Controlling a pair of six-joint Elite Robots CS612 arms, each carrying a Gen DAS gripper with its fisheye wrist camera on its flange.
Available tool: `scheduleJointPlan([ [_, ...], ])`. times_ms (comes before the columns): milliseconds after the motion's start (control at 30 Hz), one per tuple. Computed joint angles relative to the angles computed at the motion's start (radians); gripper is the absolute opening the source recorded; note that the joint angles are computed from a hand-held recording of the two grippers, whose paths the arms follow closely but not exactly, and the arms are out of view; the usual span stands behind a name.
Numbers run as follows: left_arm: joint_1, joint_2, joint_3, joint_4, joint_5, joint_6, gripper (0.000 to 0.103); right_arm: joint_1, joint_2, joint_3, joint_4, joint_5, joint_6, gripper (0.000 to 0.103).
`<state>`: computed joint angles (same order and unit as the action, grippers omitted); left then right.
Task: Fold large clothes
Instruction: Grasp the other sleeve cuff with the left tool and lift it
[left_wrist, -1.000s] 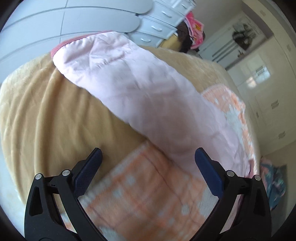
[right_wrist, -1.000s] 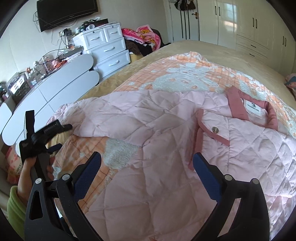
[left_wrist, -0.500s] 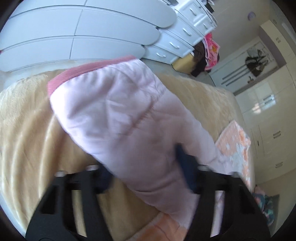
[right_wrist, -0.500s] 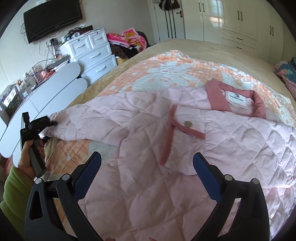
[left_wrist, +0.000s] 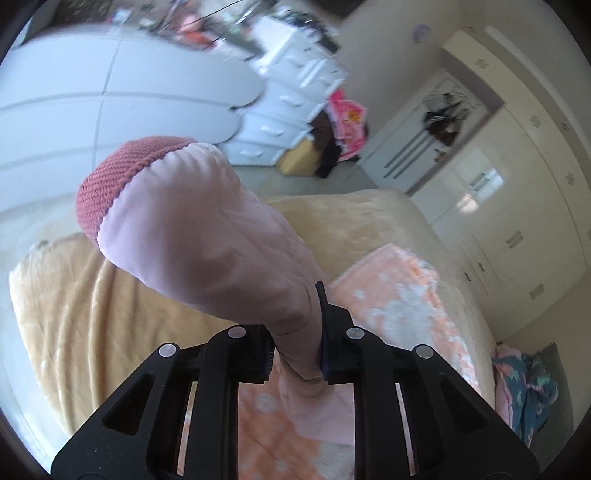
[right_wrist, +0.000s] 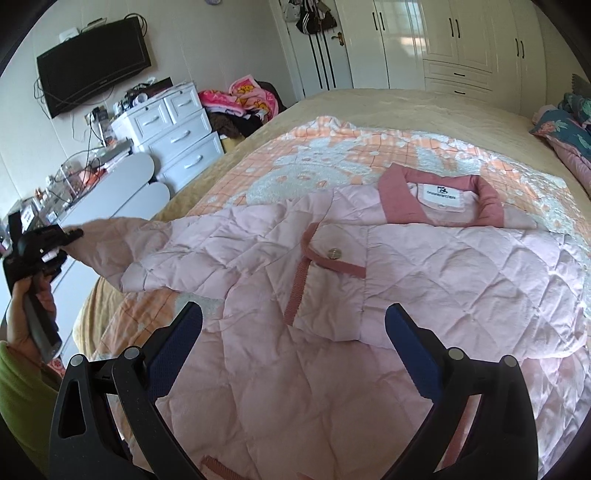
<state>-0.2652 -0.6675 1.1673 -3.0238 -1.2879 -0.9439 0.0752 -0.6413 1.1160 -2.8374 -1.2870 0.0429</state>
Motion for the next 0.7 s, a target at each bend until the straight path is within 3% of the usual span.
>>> scheduleJointPlan([
  [300,-0.058,-0.036,-0.023,-0.049,0.054,0.126,0.010,-0.030,-0.062,0.102,-0.105,0.024,0.044,0.099],
  [700,-0.119,-0.055,-0.055,-0.070,0.034,0.243,0.010,-0.075,-0.133,0.227,-0.226,0.018,0.108,0.099],
])
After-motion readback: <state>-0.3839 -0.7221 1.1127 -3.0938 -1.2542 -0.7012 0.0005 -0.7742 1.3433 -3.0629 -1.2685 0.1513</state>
